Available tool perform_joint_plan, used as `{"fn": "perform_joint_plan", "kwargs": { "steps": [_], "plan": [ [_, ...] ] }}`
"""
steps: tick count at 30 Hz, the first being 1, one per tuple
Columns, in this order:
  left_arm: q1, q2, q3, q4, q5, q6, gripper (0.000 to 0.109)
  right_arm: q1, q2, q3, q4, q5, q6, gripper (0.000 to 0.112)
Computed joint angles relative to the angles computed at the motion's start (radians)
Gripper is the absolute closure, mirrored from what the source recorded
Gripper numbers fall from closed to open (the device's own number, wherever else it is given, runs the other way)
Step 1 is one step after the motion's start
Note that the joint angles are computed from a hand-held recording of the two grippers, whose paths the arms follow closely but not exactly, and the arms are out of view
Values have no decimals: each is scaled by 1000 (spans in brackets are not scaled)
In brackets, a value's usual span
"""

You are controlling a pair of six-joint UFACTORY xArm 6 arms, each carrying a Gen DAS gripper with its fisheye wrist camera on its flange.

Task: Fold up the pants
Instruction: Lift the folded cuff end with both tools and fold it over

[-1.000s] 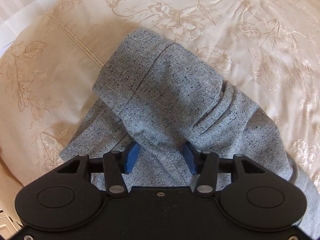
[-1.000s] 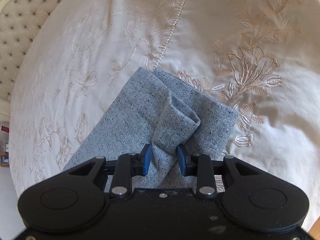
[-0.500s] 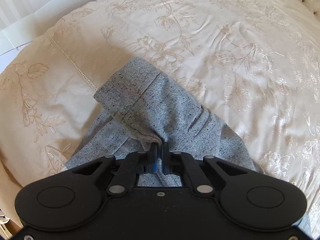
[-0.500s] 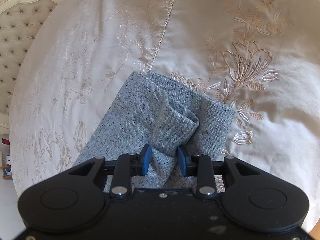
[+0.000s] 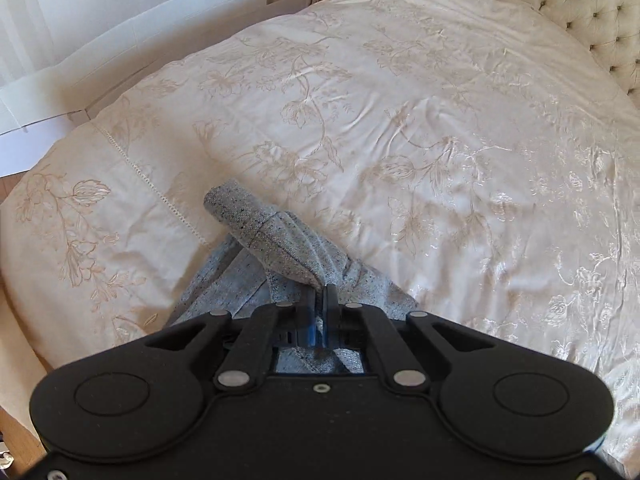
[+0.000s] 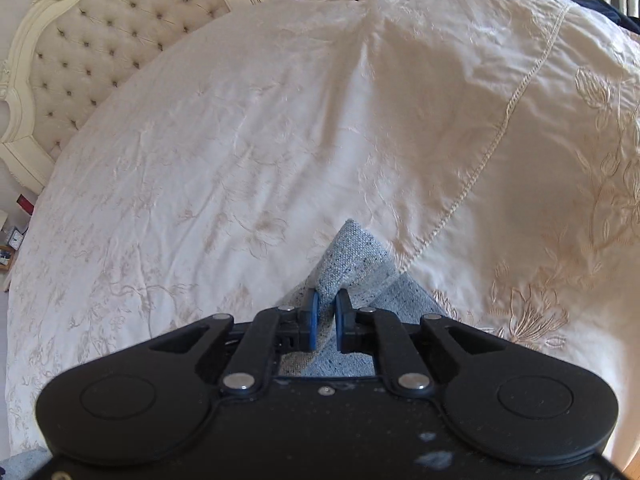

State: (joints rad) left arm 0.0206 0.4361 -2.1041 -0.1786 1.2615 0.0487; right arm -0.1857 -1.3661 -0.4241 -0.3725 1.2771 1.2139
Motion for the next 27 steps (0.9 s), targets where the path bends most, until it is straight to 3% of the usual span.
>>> {"fn": "perform_joint_plan", "kwargs": {
  "steps": [4,8,14,19,24,27],
  "plan": [
    [18,-134,228,64,-54,6,105,115,-67,-2,-34,142,83,103],
    [42,-172,354,119,-52,-48,105,268,-166,60,-35,320,254,103],
    [44,-183,400,154,-94,-82,104,372,-208,125,-6,413,353,103],
    [54,-178,339,109,-102,-59,104,477,-147,59,-82,451,390,104],
    [41,-165,357,170,-77,-79,104,407,-135,22,-83,424,305,104],
    [47,-176,403,201,-85,-99,104,390,-151,49,-44,442,339,104]
  ]
}}
